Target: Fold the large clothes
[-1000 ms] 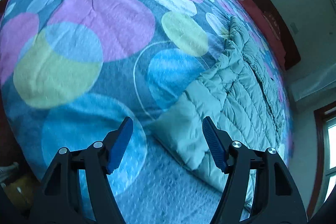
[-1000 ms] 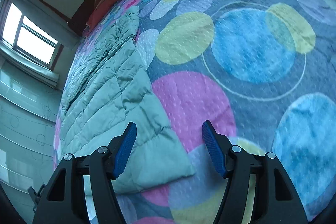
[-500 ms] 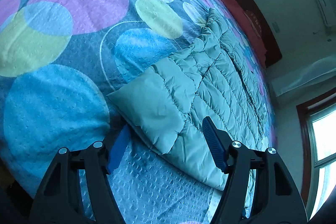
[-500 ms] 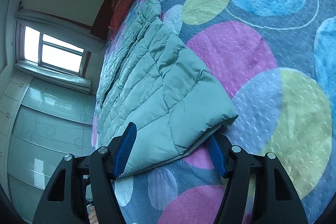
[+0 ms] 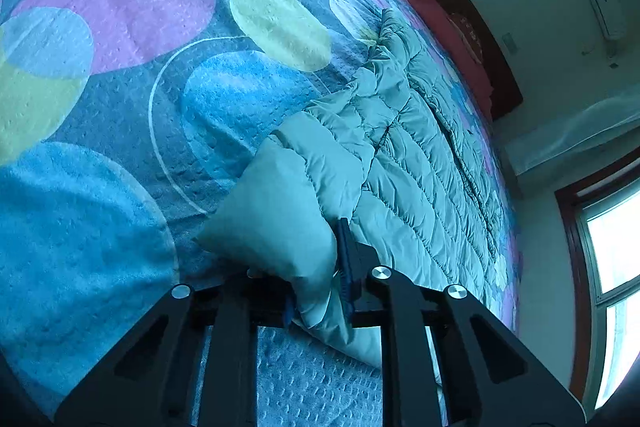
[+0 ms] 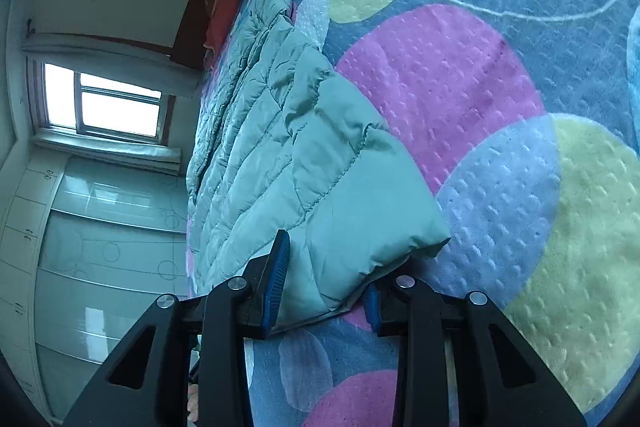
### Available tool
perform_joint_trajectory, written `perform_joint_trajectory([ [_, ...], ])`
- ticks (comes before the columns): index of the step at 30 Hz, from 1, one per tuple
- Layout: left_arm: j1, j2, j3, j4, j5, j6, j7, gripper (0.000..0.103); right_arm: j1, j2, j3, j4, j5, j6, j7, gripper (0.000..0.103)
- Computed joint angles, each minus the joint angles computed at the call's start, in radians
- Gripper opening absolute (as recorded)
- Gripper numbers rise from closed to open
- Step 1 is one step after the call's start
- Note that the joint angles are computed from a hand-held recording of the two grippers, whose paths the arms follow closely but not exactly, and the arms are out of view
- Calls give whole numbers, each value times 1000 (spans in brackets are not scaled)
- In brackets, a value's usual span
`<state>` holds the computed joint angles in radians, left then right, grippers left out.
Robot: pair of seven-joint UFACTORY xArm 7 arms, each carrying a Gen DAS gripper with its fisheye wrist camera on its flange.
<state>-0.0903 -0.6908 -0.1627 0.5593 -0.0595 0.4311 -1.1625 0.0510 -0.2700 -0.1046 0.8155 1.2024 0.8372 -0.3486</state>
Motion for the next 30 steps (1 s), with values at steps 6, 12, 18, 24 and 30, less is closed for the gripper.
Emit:
perform_joint_trajectory([
  [6,2,-6,9,19,11,-10,30,4,18,-24,15,-18,31,-77,-29,4],
  [12,28,35,11,117,45,-66,89,2,61,-42,20,52,43,-162,-130,4],
  [18,81,228,10,332,95,-81,143,2,78,93,20,254,105,-156,-188,4],
  [24,110,500,30,634,187,-38,178,2,29,364,91,606,88,-169,-144,4],
  [30,61,804,105,990,229,62,217,2,10,698,139,1051,-105,-175,54,4],
])
